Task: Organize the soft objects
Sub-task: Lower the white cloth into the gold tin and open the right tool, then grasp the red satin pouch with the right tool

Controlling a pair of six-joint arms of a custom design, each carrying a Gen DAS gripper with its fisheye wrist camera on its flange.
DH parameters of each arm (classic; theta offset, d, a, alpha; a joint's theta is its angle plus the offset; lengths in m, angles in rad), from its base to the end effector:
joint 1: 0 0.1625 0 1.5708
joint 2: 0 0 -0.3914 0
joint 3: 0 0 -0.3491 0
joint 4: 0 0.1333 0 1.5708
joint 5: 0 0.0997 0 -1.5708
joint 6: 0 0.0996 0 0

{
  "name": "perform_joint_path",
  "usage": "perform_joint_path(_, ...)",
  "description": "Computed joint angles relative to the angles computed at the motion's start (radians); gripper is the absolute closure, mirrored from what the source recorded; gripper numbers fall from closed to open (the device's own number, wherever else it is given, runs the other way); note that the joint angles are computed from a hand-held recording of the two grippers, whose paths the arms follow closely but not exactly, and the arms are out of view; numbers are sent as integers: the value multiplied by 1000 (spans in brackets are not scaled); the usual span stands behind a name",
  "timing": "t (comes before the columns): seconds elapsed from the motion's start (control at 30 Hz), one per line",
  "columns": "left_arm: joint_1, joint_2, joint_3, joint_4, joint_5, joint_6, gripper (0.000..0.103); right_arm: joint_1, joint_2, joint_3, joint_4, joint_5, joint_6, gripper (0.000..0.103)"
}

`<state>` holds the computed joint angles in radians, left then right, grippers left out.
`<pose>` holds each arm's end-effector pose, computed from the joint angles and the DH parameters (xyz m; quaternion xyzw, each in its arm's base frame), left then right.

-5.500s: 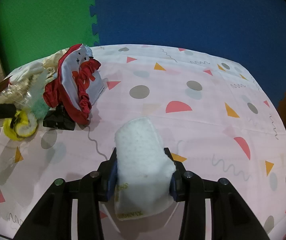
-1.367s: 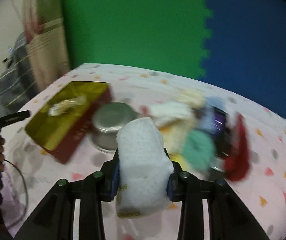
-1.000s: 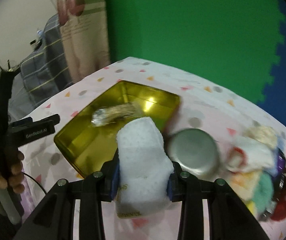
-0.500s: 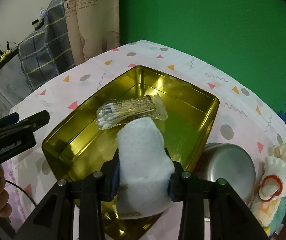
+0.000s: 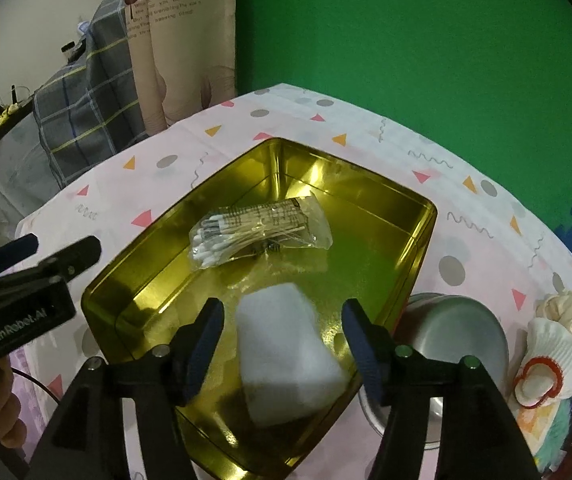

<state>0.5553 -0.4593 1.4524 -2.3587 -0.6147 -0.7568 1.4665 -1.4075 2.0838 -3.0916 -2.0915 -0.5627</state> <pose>-0.4199 -0.5132 -0.0330 0.1606 0.8698 -0.2970 0.3598 0.0347 -0.4729 0.3473 0.0975 -0.8823 0.2973 0.3515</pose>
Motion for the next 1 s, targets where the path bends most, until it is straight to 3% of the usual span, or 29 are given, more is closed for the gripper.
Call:
perform_joint_path(0.27,-7,8,0,-18,-7,37,16,-10,-89,56,-45,14,3,39)
perform_joint_path(0.5,-22,23,-1,-39,-3,82,16,-89,-285,144,-86,-2,-30,39)
perform_joint_path(0.73,-40,35,2,-73,3,121,16,-283,-509,184,-84,40,-35,39)
perform_joint_path(1.0,-64,54,11,-143,-10,220,16,-500,-592,183,-70,103,-75,39)
